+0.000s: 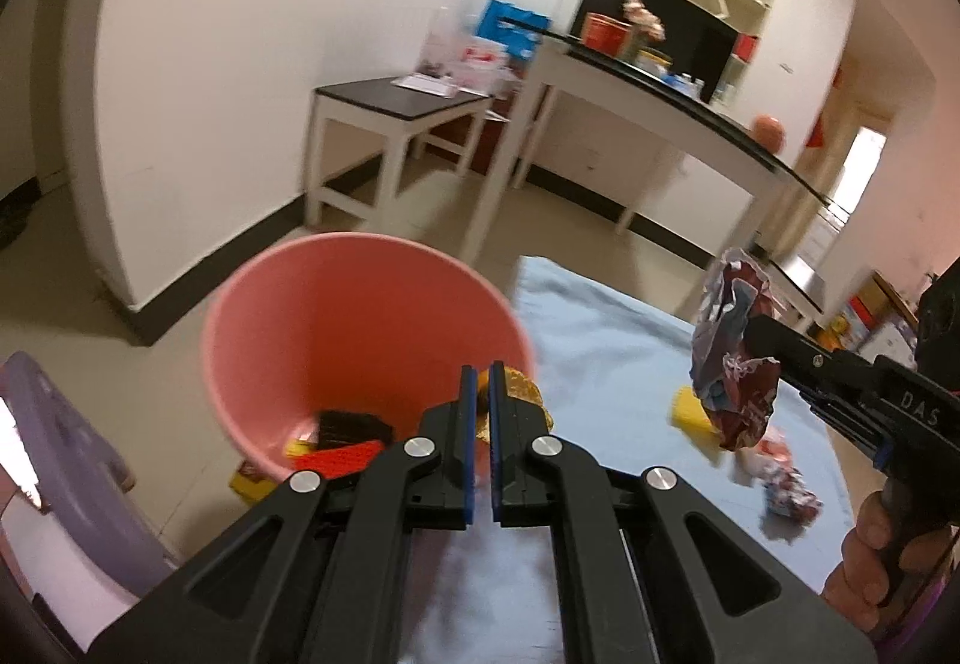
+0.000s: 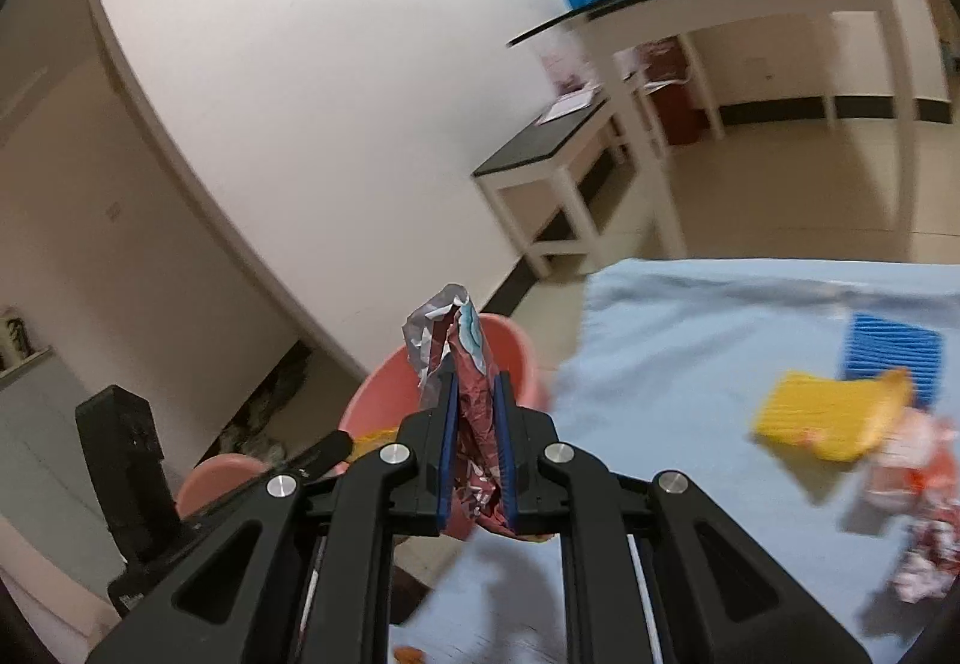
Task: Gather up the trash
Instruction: 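Carry the chip and wrapper over the pink bucket and release them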
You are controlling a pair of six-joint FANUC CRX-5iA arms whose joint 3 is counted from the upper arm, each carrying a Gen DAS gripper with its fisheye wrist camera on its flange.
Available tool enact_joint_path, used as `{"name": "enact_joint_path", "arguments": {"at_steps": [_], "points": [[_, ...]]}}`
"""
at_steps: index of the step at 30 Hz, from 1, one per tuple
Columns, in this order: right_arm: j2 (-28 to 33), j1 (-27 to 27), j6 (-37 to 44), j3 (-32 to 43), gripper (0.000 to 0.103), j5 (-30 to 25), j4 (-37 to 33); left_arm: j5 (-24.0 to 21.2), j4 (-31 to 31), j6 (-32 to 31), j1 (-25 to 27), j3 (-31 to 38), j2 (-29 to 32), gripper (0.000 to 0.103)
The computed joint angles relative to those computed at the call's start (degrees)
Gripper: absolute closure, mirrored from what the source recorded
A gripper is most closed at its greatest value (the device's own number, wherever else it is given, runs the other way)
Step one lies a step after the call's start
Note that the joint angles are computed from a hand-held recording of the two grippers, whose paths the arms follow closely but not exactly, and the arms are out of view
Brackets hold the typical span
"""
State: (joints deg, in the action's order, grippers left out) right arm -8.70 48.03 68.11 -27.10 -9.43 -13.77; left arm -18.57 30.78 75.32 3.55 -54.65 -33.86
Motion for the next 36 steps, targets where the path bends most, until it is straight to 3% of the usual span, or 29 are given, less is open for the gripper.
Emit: {"name": "enact_joint_path", "arguments": {"at_steps": [3, 7, 18, 21, 25, 29, 36], "points": [[3.86, -1.16, 12.1, 6.3, 0.091, -3.71, -12.37, -0.64, -0.62, -0.04, 2.96, -0.77, -0.97, 0.1], [8.44, -0.79, 15.27, 10.5, 0.091, -5.69, -15.71, -0.78, -2.06, 0.08, 5.61, -1.2, -1.0, 0.1], [16.58, -0.11, 15.32, 16.54, 0.089, -7.68, -17.37, 0.52, 2.39, -5.02, 7.21, -2.81, 2.01, 0.1], [17.54, -0.16, 15.72, 17.44, 0.088, -7.85, -18.05, -0.35, 6.98, -7.83, 8.16, -3.9, 2.53, 0.099], [18.39, -0.4, 16.09, 18.27, 0.076, -7.99, -18.63, -1.26, 6.3, -7.24, 8.88, -3.5, 2.94, 0.098], [17.86, -0.54, 16.2, 17.81, 0.065, -7.88, -18.93, -0.38, 10.88, -10.7, 8.25, -4.88, 2.42, 0.098], [15.65, 0.38, 12.97, 15.03, 0.062, -6.08, -14.65, -0.21, 14.12, -13.52, 6.67, -5.68, 1.08, 0.098]]}}
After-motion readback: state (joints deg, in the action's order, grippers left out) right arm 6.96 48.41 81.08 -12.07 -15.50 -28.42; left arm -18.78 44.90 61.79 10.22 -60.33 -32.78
